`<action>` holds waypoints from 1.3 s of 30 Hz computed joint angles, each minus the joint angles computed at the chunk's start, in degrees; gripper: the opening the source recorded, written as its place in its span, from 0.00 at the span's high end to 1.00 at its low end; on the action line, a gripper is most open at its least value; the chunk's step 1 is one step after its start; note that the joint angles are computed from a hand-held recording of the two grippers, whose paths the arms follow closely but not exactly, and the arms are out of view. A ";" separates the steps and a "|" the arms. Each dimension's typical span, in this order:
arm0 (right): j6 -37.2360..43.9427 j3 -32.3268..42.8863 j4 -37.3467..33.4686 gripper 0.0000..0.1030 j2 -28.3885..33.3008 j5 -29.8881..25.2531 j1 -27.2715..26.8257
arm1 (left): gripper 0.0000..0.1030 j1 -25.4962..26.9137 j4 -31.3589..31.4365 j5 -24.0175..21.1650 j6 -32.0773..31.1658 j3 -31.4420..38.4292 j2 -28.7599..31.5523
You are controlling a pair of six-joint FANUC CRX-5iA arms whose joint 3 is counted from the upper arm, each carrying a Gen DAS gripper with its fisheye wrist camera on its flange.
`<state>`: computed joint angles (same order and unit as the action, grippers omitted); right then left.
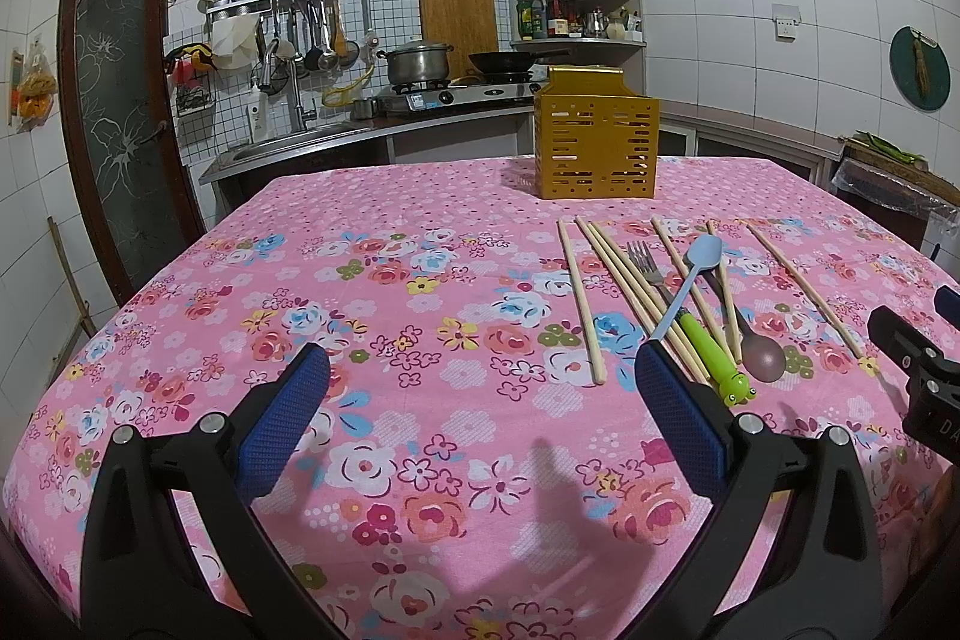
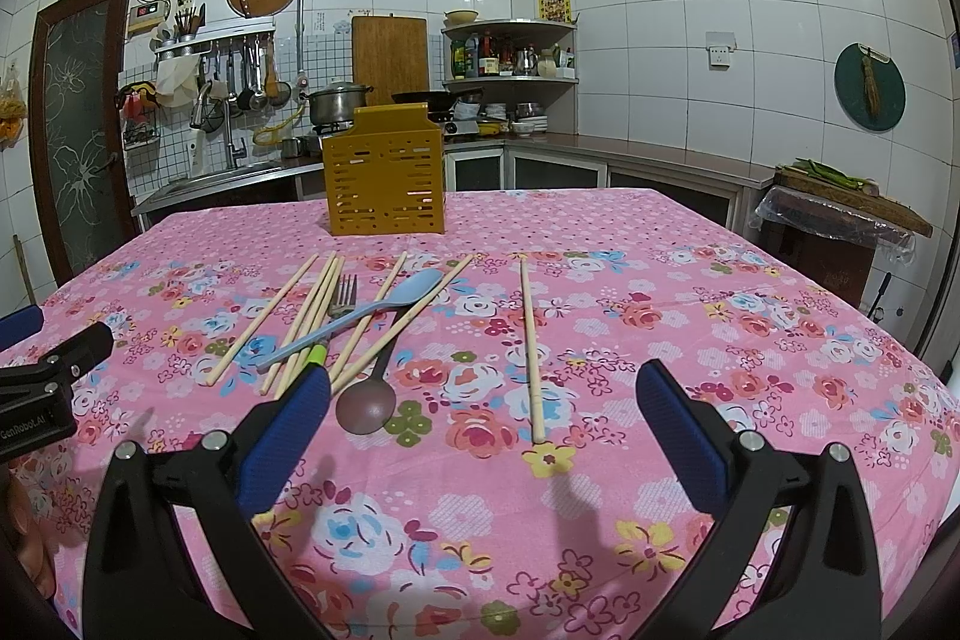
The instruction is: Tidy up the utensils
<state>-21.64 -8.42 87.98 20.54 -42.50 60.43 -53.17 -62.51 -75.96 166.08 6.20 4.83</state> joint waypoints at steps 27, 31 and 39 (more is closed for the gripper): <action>4.70 0.90 -3.21 0.04 -0.70 1.63 -0.39 | 0.05 2.25 3.69 0.52 -3.60 1.41 -0.52; 10.04 4.49 -8.07 0.04 -0.83 1.85 -1.35 | 0.05 3.24 3.30 -0.53 -5.00 3.31 -0.97; 28.50 19.42 -23.30 0.04 5.87 -2.96 -1.38 | 0.05 12.00 12.98 5.28 -13.91 7.13 -0.08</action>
<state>6.86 11.00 64.68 26.42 -45.45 59.04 -41.17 -49.53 -70.68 152.17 13.33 4.75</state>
